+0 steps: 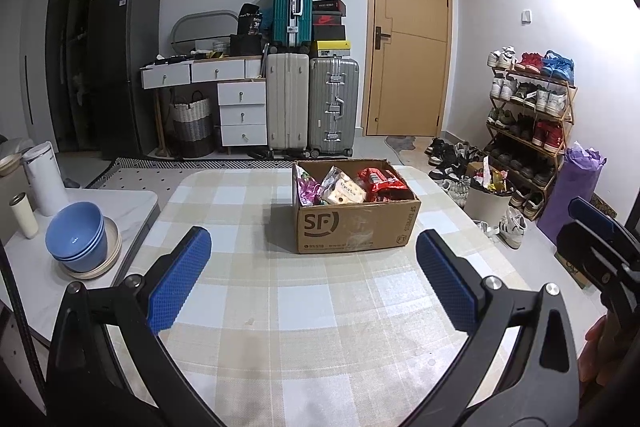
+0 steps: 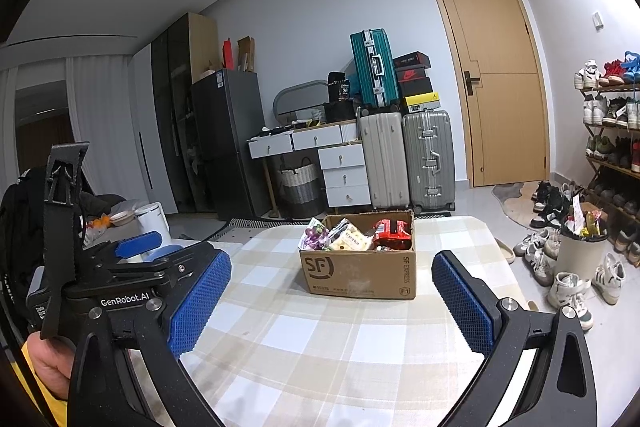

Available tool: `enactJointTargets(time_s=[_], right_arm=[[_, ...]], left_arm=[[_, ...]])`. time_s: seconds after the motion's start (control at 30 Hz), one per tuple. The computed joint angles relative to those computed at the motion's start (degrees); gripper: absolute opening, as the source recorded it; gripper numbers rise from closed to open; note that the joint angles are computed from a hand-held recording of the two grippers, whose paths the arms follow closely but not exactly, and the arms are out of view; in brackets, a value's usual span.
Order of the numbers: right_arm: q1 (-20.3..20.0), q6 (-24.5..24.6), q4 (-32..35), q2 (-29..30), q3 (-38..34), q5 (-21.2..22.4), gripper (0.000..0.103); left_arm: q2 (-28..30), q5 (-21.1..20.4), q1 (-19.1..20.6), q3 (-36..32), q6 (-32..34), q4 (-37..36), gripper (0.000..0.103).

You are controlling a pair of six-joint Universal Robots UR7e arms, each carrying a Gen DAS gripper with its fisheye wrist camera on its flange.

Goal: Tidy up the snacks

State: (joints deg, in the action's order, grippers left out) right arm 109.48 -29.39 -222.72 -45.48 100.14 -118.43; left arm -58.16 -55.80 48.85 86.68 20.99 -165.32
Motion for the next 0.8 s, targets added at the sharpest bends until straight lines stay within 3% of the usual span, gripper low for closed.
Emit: enactJointTargets(time_s=[0.33,0.43,0.53,0.8], right_arm=[[-0.06,0.43,0.40,0.09,-0.01,-0.01,0.102],[-0.27,0.64,0.11,0.34,0.26,0.01,0.102],[-0.56,1.01,0.29,0.59,0.47,-0.21,0.102],[-2.68,3.23,2.00,0.72,1.26,-1.40,0.102]], left_arm=[[-0.01,-0.22,-0.03,0.41,-0.06,-0.17,0.102],[-0.42,-2.25,0.31,0.39,-0.53,1.22,0.102],[0.18,-0.96,0.27,0.17,-0.61,1.35,0.102],[3.13,-2.95,4.86,-4.60,-9.28,9.59,0.102]])
